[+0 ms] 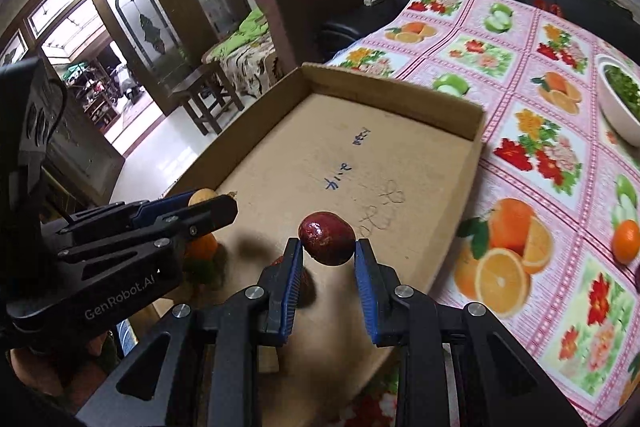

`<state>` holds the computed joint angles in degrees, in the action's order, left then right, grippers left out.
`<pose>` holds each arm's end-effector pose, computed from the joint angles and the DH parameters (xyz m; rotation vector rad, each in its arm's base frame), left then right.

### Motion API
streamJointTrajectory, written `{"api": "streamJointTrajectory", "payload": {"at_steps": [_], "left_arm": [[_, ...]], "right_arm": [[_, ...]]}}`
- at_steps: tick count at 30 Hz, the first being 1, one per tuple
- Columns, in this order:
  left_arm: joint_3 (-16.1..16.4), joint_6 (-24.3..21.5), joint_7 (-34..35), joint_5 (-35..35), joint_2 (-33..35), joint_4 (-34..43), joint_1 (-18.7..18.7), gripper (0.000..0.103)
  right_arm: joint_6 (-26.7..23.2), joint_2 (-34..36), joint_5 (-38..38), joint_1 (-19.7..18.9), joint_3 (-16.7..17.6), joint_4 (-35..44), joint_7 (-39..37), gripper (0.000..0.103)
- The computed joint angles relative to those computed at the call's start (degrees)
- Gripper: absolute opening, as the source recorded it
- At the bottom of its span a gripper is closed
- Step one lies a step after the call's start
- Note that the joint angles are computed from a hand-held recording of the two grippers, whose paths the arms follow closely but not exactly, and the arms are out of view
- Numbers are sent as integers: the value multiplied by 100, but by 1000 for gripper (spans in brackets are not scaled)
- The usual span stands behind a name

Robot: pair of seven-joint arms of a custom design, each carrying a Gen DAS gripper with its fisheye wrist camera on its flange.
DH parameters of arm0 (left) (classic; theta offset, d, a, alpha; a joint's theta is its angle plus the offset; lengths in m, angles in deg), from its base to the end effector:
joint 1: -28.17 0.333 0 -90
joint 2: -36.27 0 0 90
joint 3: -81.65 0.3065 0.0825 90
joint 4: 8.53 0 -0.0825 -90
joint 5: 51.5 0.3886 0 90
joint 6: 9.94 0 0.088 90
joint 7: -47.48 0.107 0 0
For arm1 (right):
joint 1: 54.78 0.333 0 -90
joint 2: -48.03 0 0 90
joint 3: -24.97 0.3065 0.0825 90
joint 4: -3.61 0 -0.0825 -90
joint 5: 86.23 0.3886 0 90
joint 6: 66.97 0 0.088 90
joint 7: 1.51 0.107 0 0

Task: Organize fruits
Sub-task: 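Carry the plum and tan fruit over the cardboard tray with both tools, then open both tools to drop the plum and tan fruit into the tray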

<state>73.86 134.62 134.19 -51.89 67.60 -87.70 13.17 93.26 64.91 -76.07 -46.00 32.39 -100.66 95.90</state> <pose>0.7050 -0.2706 0.4565 -1.6549 2.2316 -0.7796 0.6558 0.1737 0.4449 -1.7385 1.7581 -0.3193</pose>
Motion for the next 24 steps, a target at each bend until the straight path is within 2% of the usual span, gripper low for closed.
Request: {"api": "streamJointTrajectory", "payload": {"at_steps": [10,18,22,24], "left_arm": [[94,-500,-169,163,392,505,-81,26],[75,-436,-205,194,321,400,-63,27],[71,-381,-212,179,225,277,-52,33],[68,-296,-226,169,140,168,-45,33]], "right_arm": [[-347,451,-163,14,2,517,23,28],[-341,437,-349,81,-56,462,166,29],[-325,367,-374,75,-59,393,201,39],[-235,251,-405,89,-74,252,242,39]]}}
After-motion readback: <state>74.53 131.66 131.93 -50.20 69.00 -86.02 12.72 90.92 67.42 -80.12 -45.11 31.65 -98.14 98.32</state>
